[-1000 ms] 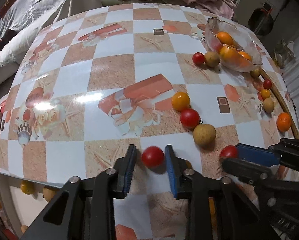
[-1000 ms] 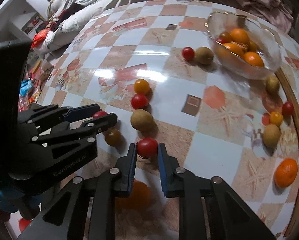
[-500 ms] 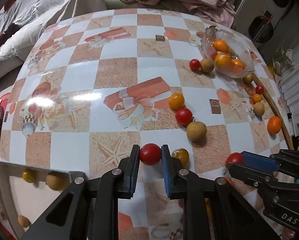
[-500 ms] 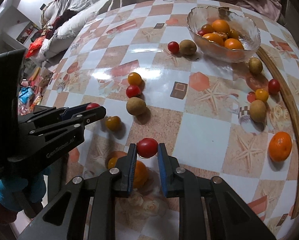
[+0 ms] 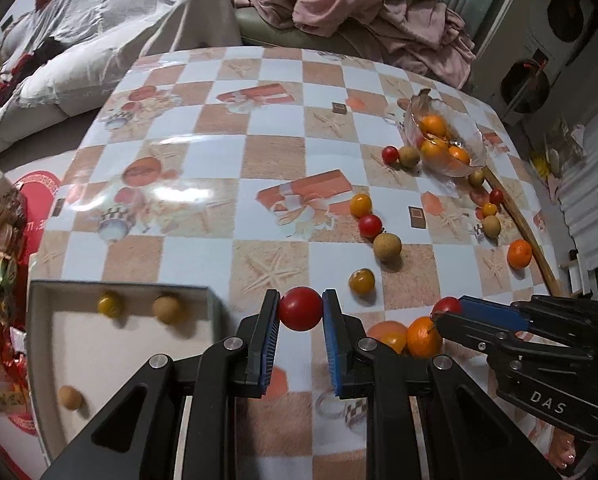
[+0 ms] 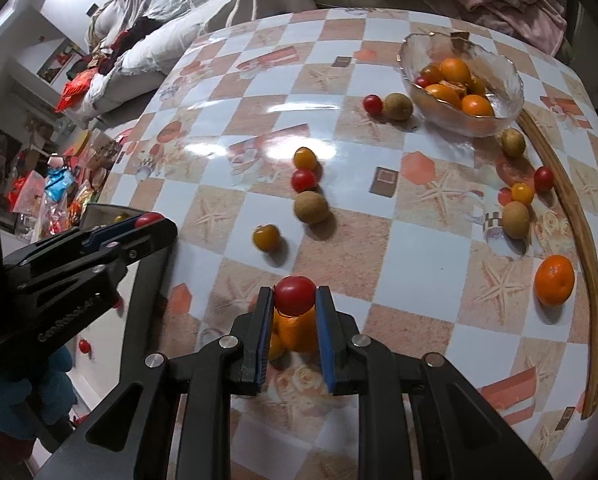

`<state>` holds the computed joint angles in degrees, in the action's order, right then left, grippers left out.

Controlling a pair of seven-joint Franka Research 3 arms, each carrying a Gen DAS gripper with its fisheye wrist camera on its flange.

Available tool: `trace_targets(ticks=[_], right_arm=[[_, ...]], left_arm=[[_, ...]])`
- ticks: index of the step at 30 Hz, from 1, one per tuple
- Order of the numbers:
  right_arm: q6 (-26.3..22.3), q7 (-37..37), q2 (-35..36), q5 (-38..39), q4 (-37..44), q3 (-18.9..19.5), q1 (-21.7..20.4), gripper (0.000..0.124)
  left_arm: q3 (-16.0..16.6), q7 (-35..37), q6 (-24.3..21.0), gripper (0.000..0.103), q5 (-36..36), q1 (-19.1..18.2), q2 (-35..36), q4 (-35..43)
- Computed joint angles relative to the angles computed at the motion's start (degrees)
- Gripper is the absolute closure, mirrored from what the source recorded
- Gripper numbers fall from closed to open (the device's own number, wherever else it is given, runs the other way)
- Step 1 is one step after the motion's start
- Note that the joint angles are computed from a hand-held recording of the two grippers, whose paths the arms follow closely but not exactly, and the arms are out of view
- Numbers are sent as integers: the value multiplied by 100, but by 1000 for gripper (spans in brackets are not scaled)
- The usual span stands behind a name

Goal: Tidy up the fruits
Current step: 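Carry both red tomatoes over the white tray and open both tools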

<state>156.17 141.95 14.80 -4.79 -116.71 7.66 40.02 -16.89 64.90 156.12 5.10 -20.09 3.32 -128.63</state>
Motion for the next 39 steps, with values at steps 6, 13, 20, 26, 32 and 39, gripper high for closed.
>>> trace_targets(ticks=[6,13,20,26,32,39], right_arm=[[-166,-78,100,-11,270,61,101,101],[-380,-235,317,-16,729,115,254,101],[-612,-614,741,105,1441,172,421,101],[-853,-1035,1260,283,2242,201,599,101],[-1169,-1459,1873,528,3144,217,765,101],[-1802,-1791,2784,613,4540,69,998,101]], left_arm=[[83,-6,25,80,-168,40,-519,-448],[251,-83,46,80,-304,45,-1138,-1009],[474,-292,-65,80,-400,80,-1984,-1794],[655,-519,-266,80,-462,106,-2626,-2452],[749,-740,-333,80,-508,111,-2905,-2920],[764,-812,-209,80,-486,82,-2683,-3022]])
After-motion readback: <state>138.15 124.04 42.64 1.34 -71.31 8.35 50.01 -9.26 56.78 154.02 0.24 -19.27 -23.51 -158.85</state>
